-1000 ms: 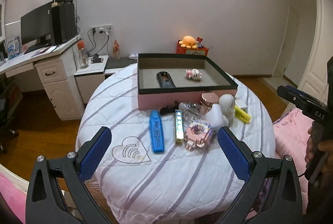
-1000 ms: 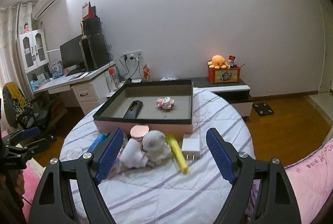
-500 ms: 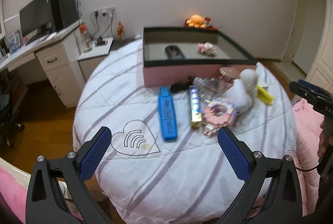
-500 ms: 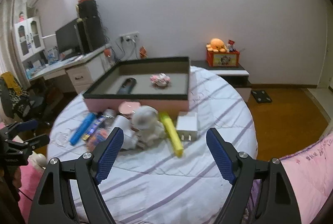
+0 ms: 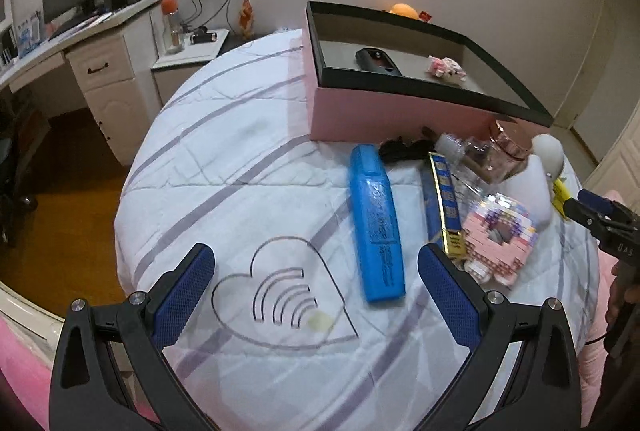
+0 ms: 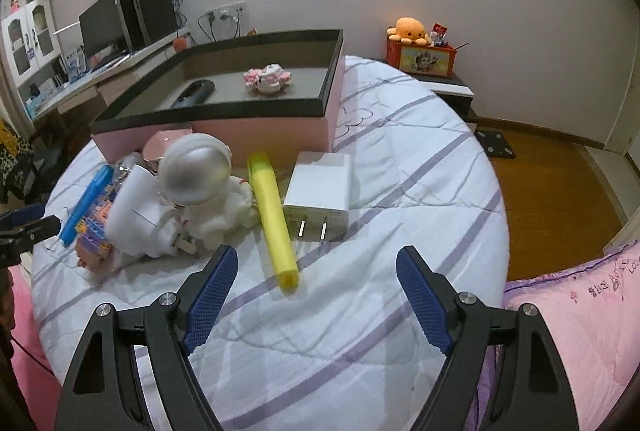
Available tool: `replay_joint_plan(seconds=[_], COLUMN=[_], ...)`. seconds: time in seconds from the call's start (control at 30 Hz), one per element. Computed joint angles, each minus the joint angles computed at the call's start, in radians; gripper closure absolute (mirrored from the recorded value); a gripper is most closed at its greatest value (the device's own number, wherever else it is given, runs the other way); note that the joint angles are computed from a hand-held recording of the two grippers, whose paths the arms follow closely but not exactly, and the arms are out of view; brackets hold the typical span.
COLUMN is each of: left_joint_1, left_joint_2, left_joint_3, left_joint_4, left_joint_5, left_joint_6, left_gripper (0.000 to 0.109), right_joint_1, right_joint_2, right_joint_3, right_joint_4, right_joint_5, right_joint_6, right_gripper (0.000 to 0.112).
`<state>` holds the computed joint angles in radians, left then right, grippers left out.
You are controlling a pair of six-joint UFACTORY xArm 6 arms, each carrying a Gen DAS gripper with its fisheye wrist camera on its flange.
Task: Organize rigid objects
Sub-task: 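Grasp the blue highlighter with the left gripper while the right gripper grasps the white charger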
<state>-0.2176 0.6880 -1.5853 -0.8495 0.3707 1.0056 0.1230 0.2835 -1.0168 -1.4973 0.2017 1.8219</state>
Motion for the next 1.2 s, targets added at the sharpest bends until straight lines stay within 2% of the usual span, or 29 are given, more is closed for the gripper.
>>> replay_joint_plan(seconds=[0.13, 0.27, 0.33, 0.37, 0.4, 0.43, 0.47, 0.53, 0.7, 0.8, 0.9, 1.03, 1.1, 1.2], left_joint_1=[-0.018, -0.032, -0.038, -0.041, -0.046, -0.049, -0.049, -0.037, -0.028, -0.025, -0.020, -0.020, -0.021, -0.026], left_joint_2=[0.042, 0.071, 0.087, 0.092, 0.100, 0.105, 0.114, 0.128, 0.122, 0.106, 0.091, 0.080, 0.081, 0.089], left_joint_3=[-0.038, -0.075, -0.103, -0.110, -0.121, -0.129, -0.146, -0.180, -0.179, -0.155, -0.135, -0.118, -0.117, -0.128], left_joint_4=[0.124, 0.202, 0.213, 0.220, 0.214, 0.205, 0.182, 0.153, 0.113, 0.098, 0.098, 0.117, 0.122, 0.145], left_joint_5=[-0.028, -0.030, -0.024, -0.032, -0.037, -0.038, -0.028, 0.021, 0.047, 0.045, 0.054, 0.049, 0.045, 0.041], left_joint_6=[-0.086, -0.128, -0.131, -0.135, -0.119, -0.108, -0.099, -0.105, -0.062, -0.029, -0.014, -0.019, -0.021, -0.039], left_gripper=[0.011, 0.025, 0.034, 0.044, 0.060, 0.067, 0.080, 0.082, 0.082, 0.082, 0.082, 0.082, 0.082, 0.082], right_joint_1=[-0.009, -0.013, -0.023, -0.027, -0.029, -0.028, -0.028, -0.033, -0.035, -0.047, -0.039, -0.015, -0.020, -0.035], right_joint_2=[0.018, 0.021, 0.017, 0.014, 0.006, -0.001, -0.003, -0.001, 0.023, 0.039, 0.065, 0.095, 0.111, 0.139], right_joint_3=[-0.015, -0.029, -0.035, -0.037, -0.036, -0.032, -0.031, -0.030, -0.044, -0.064, -0.087, -0.118, -0.131, -0.161], right_joint_4=[0.034, 0.028, -0.017, -0.040, -0.072, -0.072, -0.066, -0.012, 0.101, 0.078, 0.159, 0.249, 0.300, 0.286], right_joint_5=[-0.021, -0.019, -0.034, -0.037, -0.027, -0.007, 0.009, 0.031, 0.090, 0.041, 0.025, 0.081, 0.071, 0.051], right_joint_6=[-0.040, -0.040, 0.009, 0.035, 0.076, 0.085, 0.084, 0.032, -0.083, -0.078, -0.193, -0.276, -0.316, -0.302], right_gripper=[0.029, 0.029, 0.029, 0.029, 0.029, 0.029, 0.029, 0.029, 0.029, 0.029, 0.029, 0.029, 0.029, 0.029])
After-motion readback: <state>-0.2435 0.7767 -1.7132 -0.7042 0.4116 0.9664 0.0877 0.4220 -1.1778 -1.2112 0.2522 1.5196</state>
